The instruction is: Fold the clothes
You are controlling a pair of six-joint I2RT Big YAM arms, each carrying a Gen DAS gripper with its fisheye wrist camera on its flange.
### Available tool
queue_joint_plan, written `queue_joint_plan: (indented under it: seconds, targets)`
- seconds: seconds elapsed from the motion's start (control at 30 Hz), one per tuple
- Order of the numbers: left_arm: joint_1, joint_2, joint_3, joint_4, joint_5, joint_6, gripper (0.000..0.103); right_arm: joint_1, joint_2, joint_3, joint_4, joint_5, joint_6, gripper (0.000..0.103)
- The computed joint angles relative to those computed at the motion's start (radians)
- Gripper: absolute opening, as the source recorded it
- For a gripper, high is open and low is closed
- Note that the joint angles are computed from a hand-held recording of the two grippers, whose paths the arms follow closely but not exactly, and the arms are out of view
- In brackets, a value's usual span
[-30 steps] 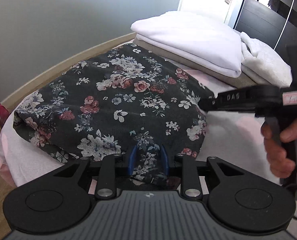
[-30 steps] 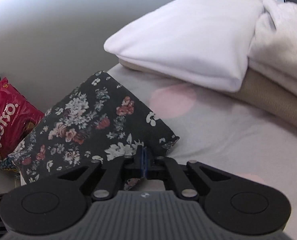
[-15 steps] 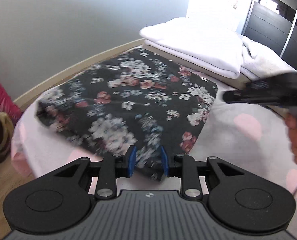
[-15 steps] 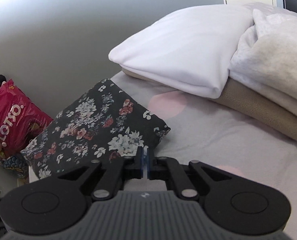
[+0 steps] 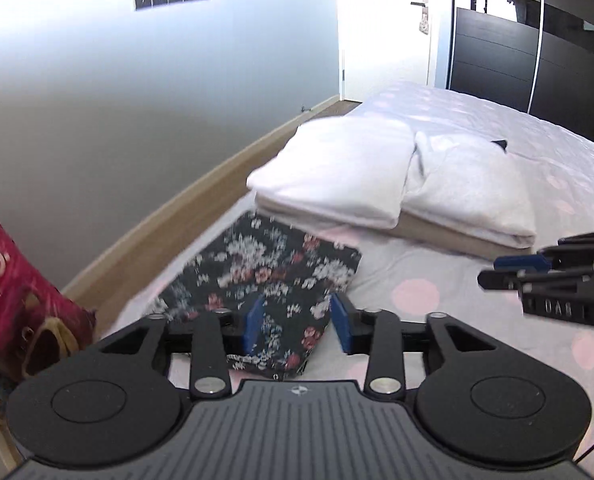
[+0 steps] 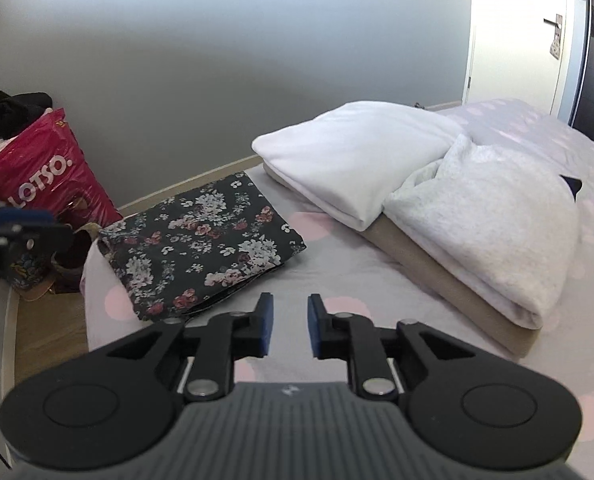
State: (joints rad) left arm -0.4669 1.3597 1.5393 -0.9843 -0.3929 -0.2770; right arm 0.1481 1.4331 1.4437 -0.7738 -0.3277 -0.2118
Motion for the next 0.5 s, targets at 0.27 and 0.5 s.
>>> queue_joint_plan:
  seconds: [0.27, 0.5]
  targets:
    - [-0.203, -0.030, 0.058, -0.142, -0.199, -0.192, 0.065, -0.045, -0.229, -0.116, -0.062, -0.063, -0.057, 0.041]
    - [-0.377, -0.072, -0.046, -0.170, -0.350, -0.384, 0.067, -0.062, -0.425, -0.270, -0.076, -0.046, -0.058, 0.053]
